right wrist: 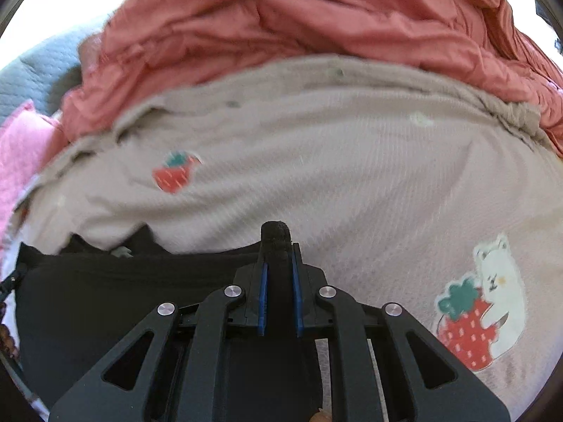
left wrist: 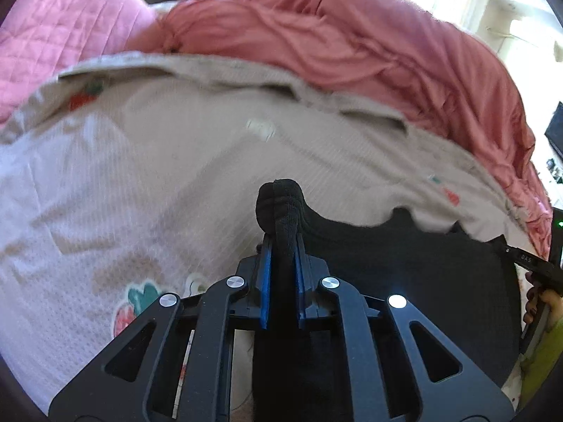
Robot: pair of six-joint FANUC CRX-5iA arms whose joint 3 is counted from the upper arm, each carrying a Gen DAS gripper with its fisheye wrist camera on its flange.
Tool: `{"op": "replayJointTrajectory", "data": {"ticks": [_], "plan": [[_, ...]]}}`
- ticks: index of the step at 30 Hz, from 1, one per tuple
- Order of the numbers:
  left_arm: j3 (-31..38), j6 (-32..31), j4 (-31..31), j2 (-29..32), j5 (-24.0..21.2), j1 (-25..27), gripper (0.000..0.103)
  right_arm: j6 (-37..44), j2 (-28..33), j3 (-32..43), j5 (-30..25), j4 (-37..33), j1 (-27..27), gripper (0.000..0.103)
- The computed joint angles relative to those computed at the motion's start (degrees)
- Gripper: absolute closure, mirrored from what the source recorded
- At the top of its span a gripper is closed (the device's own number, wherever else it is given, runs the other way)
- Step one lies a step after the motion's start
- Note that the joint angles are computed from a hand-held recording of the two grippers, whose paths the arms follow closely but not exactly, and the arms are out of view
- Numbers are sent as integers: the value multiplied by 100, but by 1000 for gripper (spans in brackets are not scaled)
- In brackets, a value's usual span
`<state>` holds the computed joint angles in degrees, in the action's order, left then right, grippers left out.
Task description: Fold small clothes
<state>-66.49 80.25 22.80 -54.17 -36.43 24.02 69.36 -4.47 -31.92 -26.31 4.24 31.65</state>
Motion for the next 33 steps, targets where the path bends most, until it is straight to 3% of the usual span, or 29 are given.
{"op": "replayJointTrajectory", "data": {"ticks": [4,7,9,11,19,21,33], "plan": [[-79,-37,27,94,72,20,95,-533,11,-173,97,504,58,90],[35,226,-271,77,35,-76,93,-938,1,-291,154,868,75,80],[271,737,-855,204,8,-308,88,-1112,-38,-355,184,1014,56,67],[375,886,-1059,268,-56,-370,86,-1023,-109,-363,175,909,20,64],[512,1110,-1289,221,-294,-410,80,-1986,-541,-936,253,2244,189,49],[572,1258,-1421,195,-370,-454,75,-2226,-661,-1078,272,2518,218,37],[824,1989,-2069,-462,-1057,-671,57,-2182,-1752,-1650,167,2445,365,35]]}}
